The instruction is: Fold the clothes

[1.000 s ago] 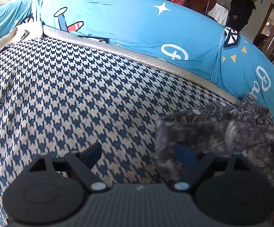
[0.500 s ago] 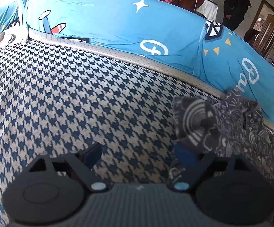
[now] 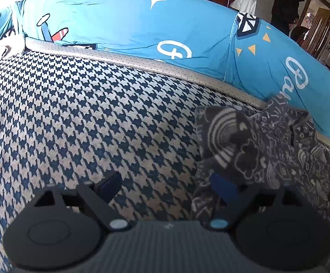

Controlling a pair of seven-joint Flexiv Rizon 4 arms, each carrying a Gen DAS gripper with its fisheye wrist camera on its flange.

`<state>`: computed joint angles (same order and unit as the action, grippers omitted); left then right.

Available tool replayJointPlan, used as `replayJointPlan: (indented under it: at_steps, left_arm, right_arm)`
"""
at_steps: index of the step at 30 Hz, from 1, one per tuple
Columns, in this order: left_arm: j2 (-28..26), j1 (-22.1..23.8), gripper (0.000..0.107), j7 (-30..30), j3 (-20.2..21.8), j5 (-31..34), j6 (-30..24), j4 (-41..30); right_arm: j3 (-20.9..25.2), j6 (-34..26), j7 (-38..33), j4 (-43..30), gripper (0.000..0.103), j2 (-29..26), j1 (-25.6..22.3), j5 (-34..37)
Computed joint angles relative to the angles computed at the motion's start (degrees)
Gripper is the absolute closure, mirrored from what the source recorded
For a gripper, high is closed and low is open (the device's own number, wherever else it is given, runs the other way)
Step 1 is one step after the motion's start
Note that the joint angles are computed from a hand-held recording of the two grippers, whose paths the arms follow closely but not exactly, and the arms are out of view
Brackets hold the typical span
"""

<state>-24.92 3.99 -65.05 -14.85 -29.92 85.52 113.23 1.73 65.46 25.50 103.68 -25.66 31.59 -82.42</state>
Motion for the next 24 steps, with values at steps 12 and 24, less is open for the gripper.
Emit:
replayJointPlan:
  at_steps: [12,24]
  left_arm:
    - [-1.97,-2.89,0.017,-1.07,3.03,2.74,-3.04,-2.68]
    - [-6.11,-5.42,0.011,-4.19,6.64,7.41,-5.98,-9.29]
  right_arm:
    - [-1.63,7.04,-9.83,-4.56,0.059,-4.83,2.26,3.38]
    - [-4.02,3.13,-20.93,-9.06,0.058,-8.45,7.03,8.86]
